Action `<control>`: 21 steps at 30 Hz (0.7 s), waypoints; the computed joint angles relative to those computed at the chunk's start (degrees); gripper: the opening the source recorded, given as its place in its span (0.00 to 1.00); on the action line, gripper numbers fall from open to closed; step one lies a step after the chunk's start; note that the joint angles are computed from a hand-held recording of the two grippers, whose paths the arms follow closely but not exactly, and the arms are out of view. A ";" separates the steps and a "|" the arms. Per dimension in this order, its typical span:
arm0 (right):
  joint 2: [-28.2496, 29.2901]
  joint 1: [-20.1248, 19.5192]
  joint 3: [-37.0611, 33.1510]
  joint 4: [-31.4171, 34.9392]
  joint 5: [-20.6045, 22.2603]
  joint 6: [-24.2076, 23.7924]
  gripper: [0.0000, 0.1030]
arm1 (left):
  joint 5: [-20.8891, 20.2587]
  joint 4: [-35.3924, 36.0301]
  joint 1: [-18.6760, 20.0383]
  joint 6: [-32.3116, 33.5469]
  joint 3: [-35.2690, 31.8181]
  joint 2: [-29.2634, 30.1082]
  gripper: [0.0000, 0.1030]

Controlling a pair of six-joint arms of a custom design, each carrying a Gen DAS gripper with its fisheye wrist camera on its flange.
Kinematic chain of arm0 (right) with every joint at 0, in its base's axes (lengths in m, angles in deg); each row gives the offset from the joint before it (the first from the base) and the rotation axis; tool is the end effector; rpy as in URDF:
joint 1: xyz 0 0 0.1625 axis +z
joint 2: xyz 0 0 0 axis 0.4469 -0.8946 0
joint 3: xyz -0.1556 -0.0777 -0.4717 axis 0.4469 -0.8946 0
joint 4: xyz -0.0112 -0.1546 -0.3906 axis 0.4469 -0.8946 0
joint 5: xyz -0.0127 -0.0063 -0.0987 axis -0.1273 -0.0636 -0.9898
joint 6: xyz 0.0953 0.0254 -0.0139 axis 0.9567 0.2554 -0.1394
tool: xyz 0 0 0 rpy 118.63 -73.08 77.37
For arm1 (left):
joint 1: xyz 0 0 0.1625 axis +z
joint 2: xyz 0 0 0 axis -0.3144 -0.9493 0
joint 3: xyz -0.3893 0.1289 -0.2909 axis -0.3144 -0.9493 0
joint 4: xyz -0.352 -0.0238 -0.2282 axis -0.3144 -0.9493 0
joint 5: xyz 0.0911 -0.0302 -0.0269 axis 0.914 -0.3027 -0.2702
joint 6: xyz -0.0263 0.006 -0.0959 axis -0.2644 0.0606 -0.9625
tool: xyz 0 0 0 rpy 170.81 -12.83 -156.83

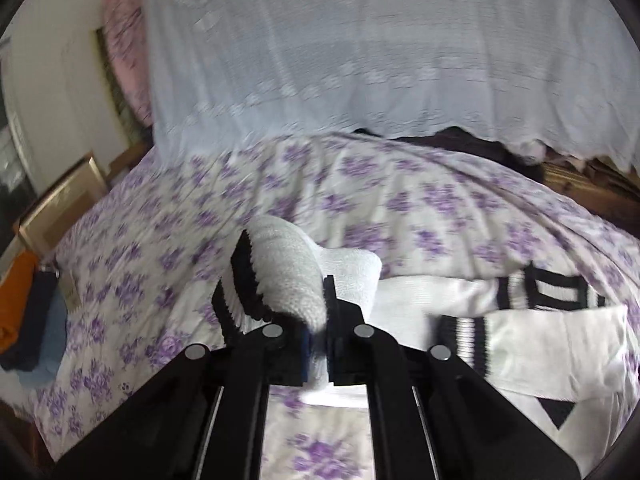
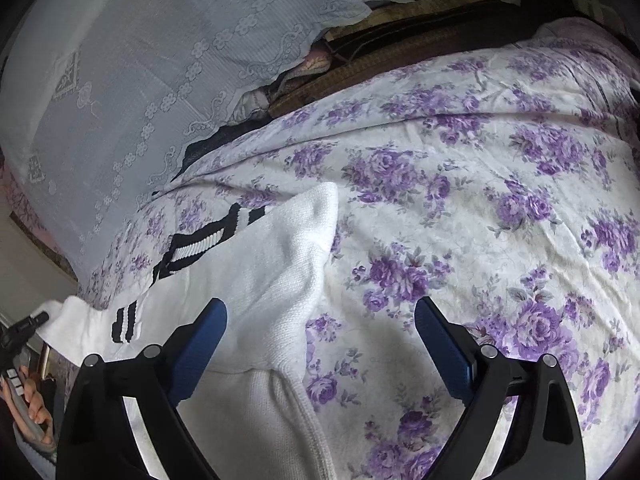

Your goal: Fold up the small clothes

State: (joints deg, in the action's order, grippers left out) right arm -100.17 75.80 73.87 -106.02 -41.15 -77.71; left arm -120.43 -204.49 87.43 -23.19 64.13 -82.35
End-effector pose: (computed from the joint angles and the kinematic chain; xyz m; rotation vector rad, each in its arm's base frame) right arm 0.2547 -0.7712 0.1237 -0.0189 -2.4767 1.2176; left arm -0.0895 -0.8454 0.4729 0.2236 1.9679 -1.0038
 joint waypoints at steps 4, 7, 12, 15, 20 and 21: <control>0.38 2.10 -1.08 0.86 -2.44 -6.45 0.93 | -0.75 -1.80 -2.44 2.35 2.94 0.47 0.05; 0.19 3.31 -1.47 2.04 -4.04 -9.34 0.93 | -1.03 -2.74 -3.99 3.70 4.74 1.17 0.05; -1.08 3.89 -0.84 1.79 -4.69 -9.67 0.93 | -1.08 -3.39 -6.02 5.08 6.59 2.96 0.05; -2.02 3.65 -0.15 1.01 -3.65 -8.64 0.93 | -1.47 -2.97 -7.03 4.85 7.39 4.15 0.05; -3.28 3.29 0.79 0.21 -1.85 -7.17 0.93 | -2.11 -1.58 -8.24 3.33 7.54 6.47 0.05; -3.59 3.17 1.06 0.12 -1.35 -6.83 0.93 | -2.33 -1.13 -8.40 2.76 7.47 6.88 0.05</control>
State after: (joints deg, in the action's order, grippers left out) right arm -103.76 78.97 74.93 -105.90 -42.49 -84.55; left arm -122.76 -205.63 79.03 -20.43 71.59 -75.47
